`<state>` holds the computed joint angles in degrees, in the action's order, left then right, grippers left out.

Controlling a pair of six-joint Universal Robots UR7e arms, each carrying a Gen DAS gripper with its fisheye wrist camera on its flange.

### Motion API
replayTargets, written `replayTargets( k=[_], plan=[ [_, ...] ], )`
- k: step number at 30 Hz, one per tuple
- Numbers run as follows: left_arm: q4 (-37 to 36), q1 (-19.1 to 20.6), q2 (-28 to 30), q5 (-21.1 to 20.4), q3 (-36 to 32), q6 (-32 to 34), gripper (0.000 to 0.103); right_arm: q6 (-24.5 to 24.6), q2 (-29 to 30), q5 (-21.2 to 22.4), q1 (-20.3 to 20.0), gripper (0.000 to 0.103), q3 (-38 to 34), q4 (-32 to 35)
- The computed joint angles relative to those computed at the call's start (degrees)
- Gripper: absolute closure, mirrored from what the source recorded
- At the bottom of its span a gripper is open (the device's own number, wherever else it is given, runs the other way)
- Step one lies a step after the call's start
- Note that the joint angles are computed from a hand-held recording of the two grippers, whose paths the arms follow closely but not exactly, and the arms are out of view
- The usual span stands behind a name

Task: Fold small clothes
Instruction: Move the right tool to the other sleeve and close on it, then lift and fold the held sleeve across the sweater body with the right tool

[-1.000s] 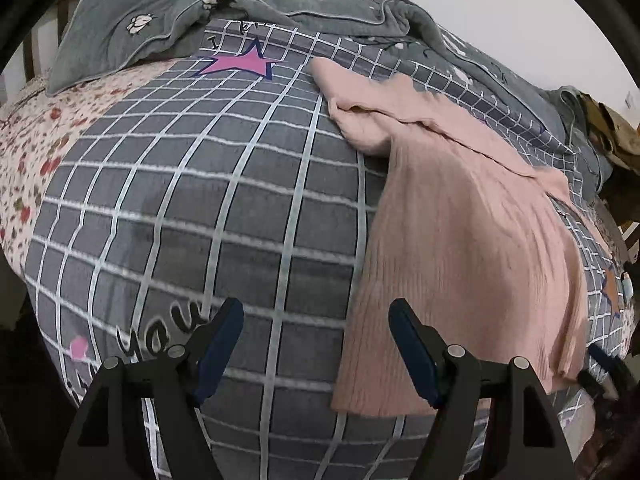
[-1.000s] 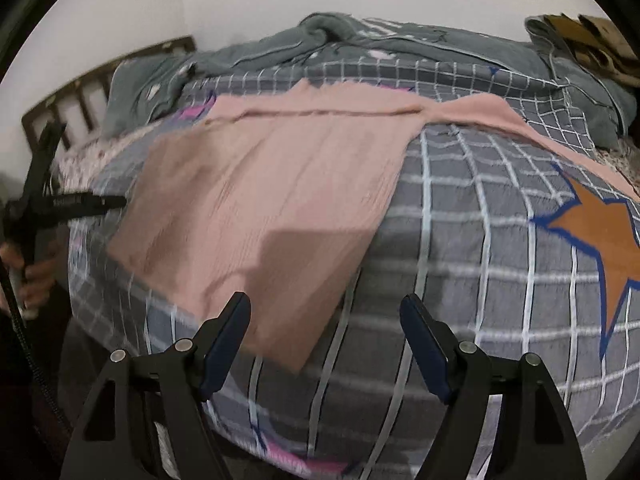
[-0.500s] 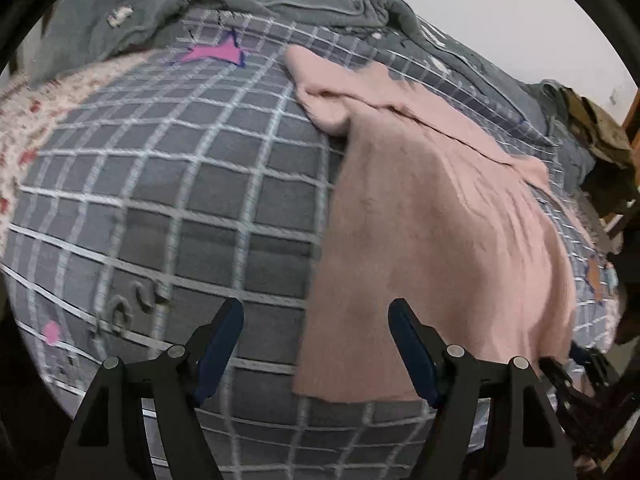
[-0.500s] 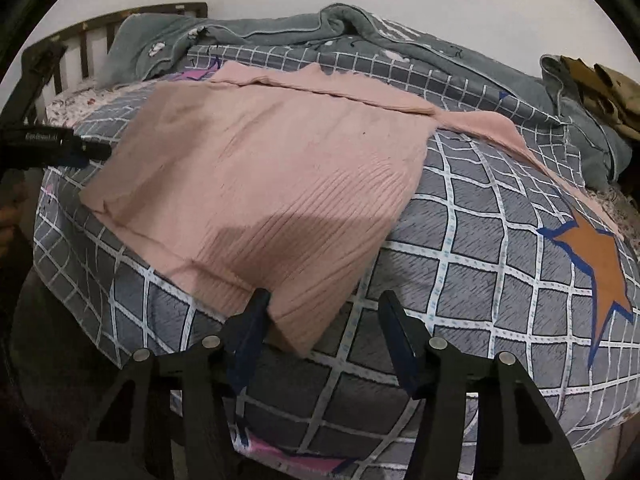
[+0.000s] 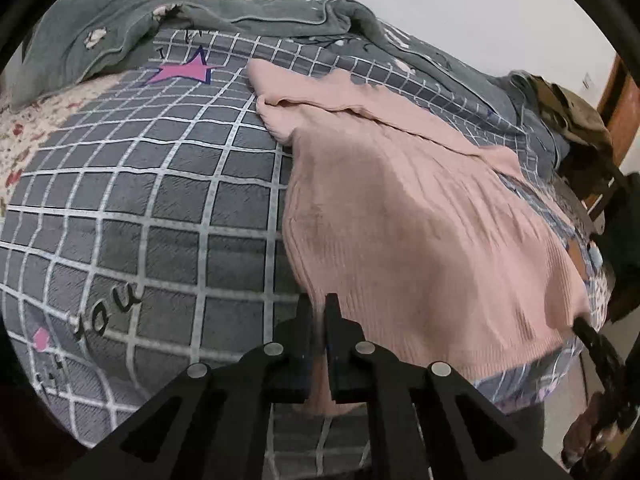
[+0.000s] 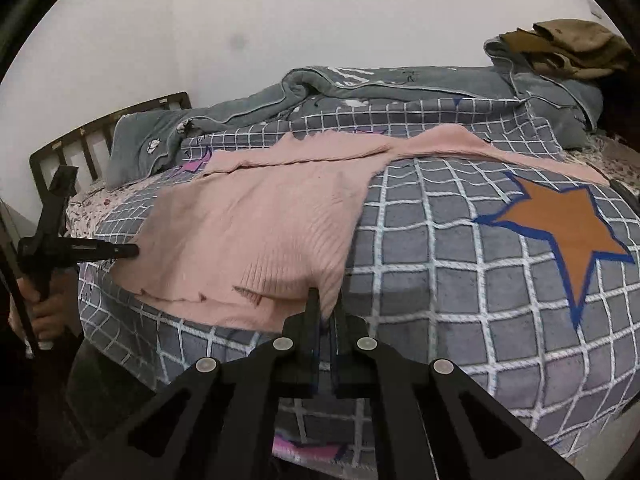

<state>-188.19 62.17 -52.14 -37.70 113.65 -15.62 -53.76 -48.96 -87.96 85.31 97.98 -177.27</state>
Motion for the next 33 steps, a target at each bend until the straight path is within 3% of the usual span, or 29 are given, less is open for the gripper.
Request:
replayTargets(
  k=[8, 10, 11, 13, 14, 15, 17, 19, 22, 25, 27, 31, 33],
  plan=[
    [2.7, -0.26, -1.89, 0.41, 3.88, -5.65, 0.096, 1.38, 1.45, -7.69, -0.33, 0.1, -0.72, 2.95],
    [3.12, -0.47, -1.87, 0.87, 4.11, -6.18, 0.096, 1.38, 0.66, -7.4, -0.36, 0.098, -1.2, 5.58],
    [3.27, -0.54, -1.89, 0.98, 4.11, -6.33, 0.095, 1.82, 0.17, -6.61, -0.36, 0.093, -1.69, 7.39],
    [3.92, -0.57, -2.18, 0.97, 4.0, -7.11, 0.093, 2.54, -0.7, -3.53, -0.27, 0.073, -2.29, 8.92],
    [4.51, -0.54, -2.28, 1.09, 3.71, -7.43, 0.088, 2.63, -0.89, -1.85, -0.15, 0.055, -2.41, 8.61],
    [5.34, -0.53, -2.29, 1.52, 3.25, -7.72, 0.085, 2.57, -0.9, -0.84, -0.04, 0.045, -2.56, 8.31],
    [6.3, -0.48, -1.89, 2.9, 2.0, -7.71, 0.077, 1.74, -0.06, 0.51, 0.88, 0.044, -3.51, 7.98],
    [8.28, -0.16, -1.46, 3.92, 0.31, -8.45, 0.077, 1.12, 2.02, -2.07, 2.32, 0.042, -5.32, 7.96],
    [10.3, 0.08, -0.42, 5.36, -2.05, -9.06, 0.077, 0.65, 5.46, -7.03, 4.04, 0.042, -7.52, 6.68],
    [14.92, -0.4, 1.14, 9.79, -4.49, -9.85, 0.077, -0.34, 9.34, -13.65, 5.2, 0.047, -9.01, 2.51],
    [15.74, -0.51, 1.48, 10.39, -4.92, -9.44, 0.077, -2.29, 10.96, -16.36, 5.35, 0.099, -9.1, -2.29],
    [12.58, -0.49, 1.09, 8.77, -4.17, -7.83, 0.077, -0.45, 7.8, -10.92, 3.16, 0.098, -7.37, -0.6],
    [10.41, -0.33, 1.23, 7.67, -4.49, -6.53, 0.077, 1.1, 7.38, -11.99, 2.54, 0.096, -7.71, 2.62]
  ],
)
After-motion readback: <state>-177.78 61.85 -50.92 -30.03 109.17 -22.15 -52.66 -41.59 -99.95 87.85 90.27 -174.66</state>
